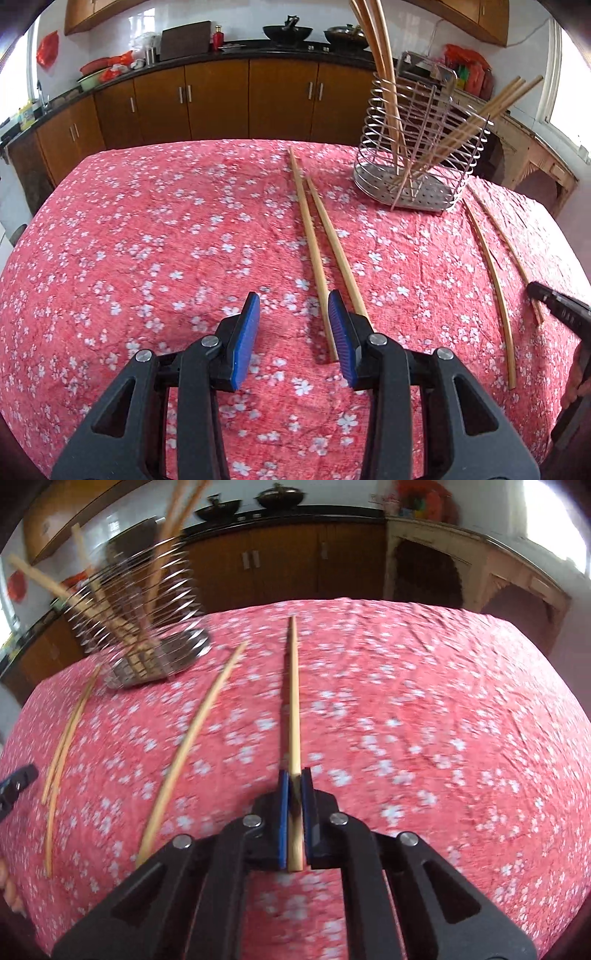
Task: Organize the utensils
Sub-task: 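Move back to the table and close the right tool on a chopstick, then close the left tool on a chopstick while the right tool holds its own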
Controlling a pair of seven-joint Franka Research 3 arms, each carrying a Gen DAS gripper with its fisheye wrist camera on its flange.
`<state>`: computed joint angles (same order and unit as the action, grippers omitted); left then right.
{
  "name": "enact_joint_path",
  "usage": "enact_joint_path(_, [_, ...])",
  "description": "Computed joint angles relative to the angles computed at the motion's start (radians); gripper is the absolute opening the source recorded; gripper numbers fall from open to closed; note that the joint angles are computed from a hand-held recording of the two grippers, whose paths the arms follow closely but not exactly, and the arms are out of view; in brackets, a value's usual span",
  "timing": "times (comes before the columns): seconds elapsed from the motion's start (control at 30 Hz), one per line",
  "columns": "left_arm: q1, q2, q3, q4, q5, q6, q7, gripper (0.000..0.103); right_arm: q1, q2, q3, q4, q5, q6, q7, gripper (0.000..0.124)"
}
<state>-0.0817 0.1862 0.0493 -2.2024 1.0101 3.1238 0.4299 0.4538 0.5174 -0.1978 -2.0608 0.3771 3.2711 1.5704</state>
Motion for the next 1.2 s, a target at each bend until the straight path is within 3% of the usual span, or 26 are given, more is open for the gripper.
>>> enact_joint_path(0.1, [0.024, 0.013, -0.039, 0.005, -0.086, -0.011, 0.085, 0.039, -0.108, -0.01, 0.1, -0.001, -0.004, 0.003, -0.017, 0.008])
enact_joint_path(0.27, [0.011, 0.034, -0.049, 0.017, -0.175, -0.031, 0.175, 0.039, 0.036, 0.011, -0.038, -0.002, 0.0, 0.017, -0.021, 0.008])
enact_joint_path(0.43, [-0.04, 0.051, -0.006, 0.046, -0.141, -0.066, 0.139, 0.037, 0.038, 0.014, -0.035, -0.001, 0.011, 0.026, -0.041, 0.008])
enact_joint_path(0.7, [-0.032, 0.058, -0.004, 0.05, -0.126, -0.062, 0.119, 0.037, 0.083, 0.022, -0.077, 0.003, 0.031, 0.018, -0.049, 0.008])
enact_joint_path(1.2, [-0.026, 0.055, -0.006, 0.041, -0.167, -0.046, 0.151, 0.037, 0.012, 0.01, -0.005, -0.001, 0.034, 0.028, -0.068, 0.008])
